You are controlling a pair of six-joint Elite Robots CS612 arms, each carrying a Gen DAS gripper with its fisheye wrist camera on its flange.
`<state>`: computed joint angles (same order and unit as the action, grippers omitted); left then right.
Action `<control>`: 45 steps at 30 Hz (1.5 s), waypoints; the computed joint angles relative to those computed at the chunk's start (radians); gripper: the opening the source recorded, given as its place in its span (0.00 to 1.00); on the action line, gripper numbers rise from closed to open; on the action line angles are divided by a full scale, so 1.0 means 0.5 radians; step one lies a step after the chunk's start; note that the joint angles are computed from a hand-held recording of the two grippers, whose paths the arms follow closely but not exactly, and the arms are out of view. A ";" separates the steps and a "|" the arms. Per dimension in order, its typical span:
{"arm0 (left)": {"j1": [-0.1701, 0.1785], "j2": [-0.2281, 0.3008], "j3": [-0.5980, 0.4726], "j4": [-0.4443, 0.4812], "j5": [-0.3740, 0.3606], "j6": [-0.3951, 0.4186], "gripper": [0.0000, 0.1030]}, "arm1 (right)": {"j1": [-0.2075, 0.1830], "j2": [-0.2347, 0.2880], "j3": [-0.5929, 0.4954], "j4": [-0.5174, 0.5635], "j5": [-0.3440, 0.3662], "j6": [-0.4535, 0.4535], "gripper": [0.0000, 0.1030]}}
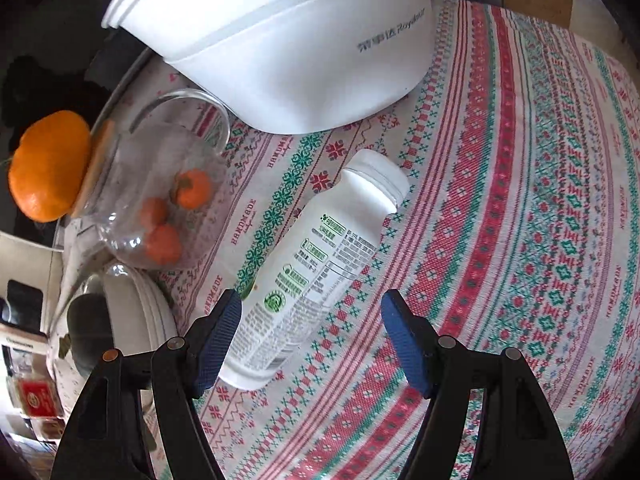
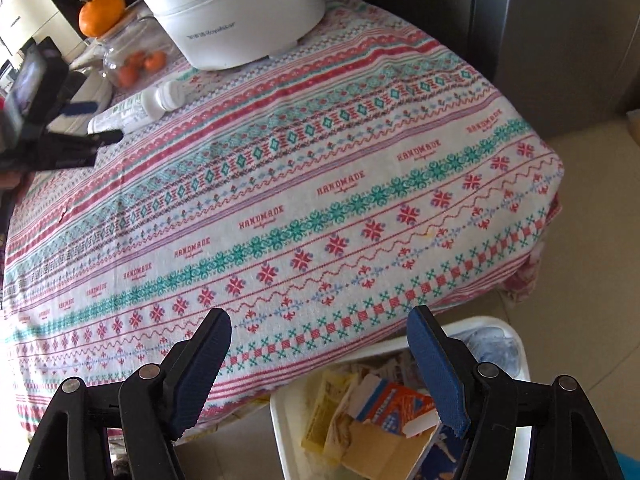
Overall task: Collect trash
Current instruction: 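Move the left tool to the white milk bottle and grasp it, then carry the milk bottle to the bin with the left tool and release it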
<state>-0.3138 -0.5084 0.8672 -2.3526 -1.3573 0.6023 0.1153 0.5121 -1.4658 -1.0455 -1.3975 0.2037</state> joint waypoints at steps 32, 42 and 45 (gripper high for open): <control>-0.164 -0.684 1.211 -0.567 -1.021 -0.935 0.50 | -0.114 0.093 -0.296 -0.008 0.115 0.370 0.75; -0.351 -0.718 1.465 -0.914 -1.131 -1.058 0.50 | -0.150 0.156 -0.489 0.003 0.040 0.461 0.75; -0.383 -0.701 1.481 -0.921 -1.122 -1.053 0.50 | -0.164 0.178 -0.541 0.019 0.037 0.482 0.75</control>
<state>-0.5054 -0.8588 1.6076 -2.8129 -1.9182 0.0756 0.0331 0.6010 -1.7364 -1.0362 -1.3791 0.4447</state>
